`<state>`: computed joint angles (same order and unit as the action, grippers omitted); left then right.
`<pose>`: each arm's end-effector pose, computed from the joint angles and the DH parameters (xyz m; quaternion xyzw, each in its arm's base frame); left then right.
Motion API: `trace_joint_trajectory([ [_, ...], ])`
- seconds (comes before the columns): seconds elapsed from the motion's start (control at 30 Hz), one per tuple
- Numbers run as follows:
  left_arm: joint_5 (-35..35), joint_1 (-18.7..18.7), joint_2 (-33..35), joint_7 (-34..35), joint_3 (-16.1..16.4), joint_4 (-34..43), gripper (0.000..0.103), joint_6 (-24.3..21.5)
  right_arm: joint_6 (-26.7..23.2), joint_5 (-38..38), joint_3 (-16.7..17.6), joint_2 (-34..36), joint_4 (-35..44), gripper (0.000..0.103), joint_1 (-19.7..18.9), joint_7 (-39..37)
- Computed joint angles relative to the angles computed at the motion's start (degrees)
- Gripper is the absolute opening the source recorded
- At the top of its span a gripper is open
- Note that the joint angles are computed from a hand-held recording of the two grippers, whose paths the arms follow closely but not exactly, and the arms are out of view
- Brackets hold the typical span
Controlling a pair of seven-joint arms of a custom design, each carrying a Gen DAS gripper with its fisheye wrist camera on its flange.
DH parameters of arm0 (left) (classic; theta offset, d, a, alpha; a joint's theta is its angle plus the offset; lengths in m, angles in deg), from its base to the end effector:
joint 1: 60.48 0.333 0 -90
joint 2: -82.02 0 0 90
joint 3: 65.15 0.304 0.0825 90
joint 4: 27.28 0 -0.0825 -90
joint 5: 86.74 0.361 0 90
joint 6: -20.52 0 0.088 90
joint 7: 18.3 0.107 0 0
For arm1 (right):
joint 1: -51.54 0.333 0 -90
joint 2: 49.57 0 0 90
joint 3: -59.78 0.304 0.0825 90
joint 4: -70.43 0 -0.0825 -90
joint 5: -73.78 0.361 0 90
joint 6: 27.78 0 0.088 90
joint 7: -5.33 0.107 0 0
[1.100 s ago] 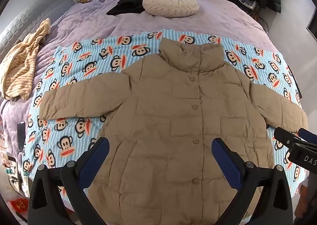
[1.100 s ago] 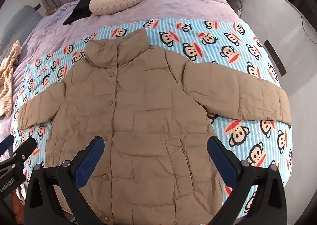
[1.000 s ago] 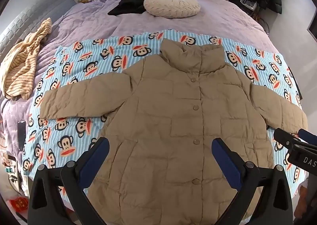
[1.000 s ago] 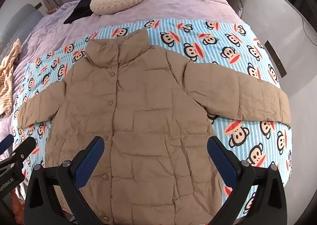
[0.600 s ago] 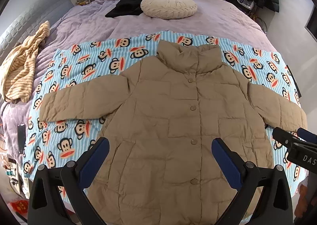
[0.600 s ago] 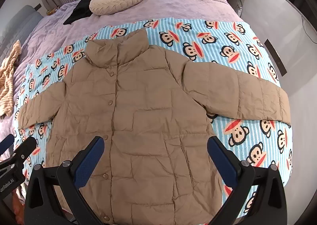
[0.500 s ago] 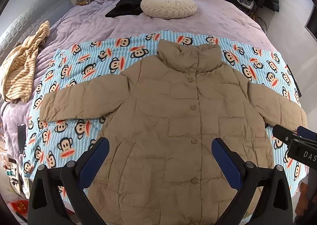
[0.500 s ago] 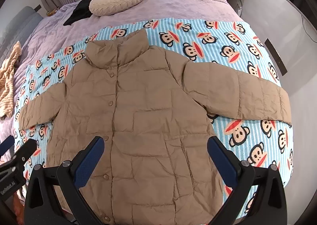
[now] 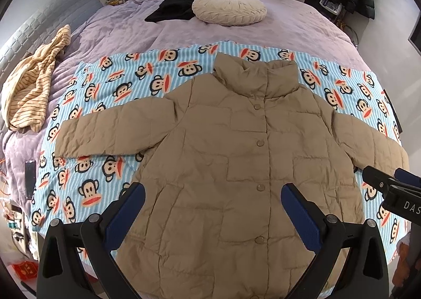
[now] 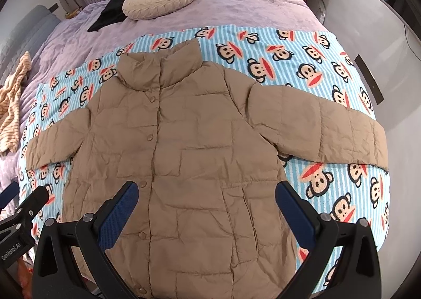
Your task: Fold large clothes
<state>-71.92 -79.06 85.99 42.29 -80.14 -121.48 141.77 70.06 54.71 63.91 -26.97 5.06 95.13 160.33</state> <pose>0.5050 -0.3149 0.5996 -0.6320 0.7402 -0.1680 0.1564 0.4715 0.4569 0.5917 -0.5873 0.7904 -0.1323 0.1133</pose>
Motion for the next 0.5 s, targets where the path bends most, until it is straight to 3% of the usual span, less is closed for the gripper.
trace_joint_trajectory([
  [0.17, 1.30, -0.10, -0.48, -0.79, -0.02, -1.34, 0.103, 3.10, -0.04, 0.02, 0.05, -0.51, -0.53, 0.103, 0.05, 0.55],
  [0.43, 1.09, -0.24, -0.23, -0.80, -0.08, -0.69, 0.103, 2.18, 0.64, 0.18, 0.48, -1.88, -2.70, 0.103, -0.28, 1.78],
  [0.5, 1.01, -0.37, 0.45, -0.59, -0.14, 0.81, 0.103, -0.27, 0.64, 0.07, 0.62, -1.89, -2.74, 0.103, -0.36, 1.80],
])
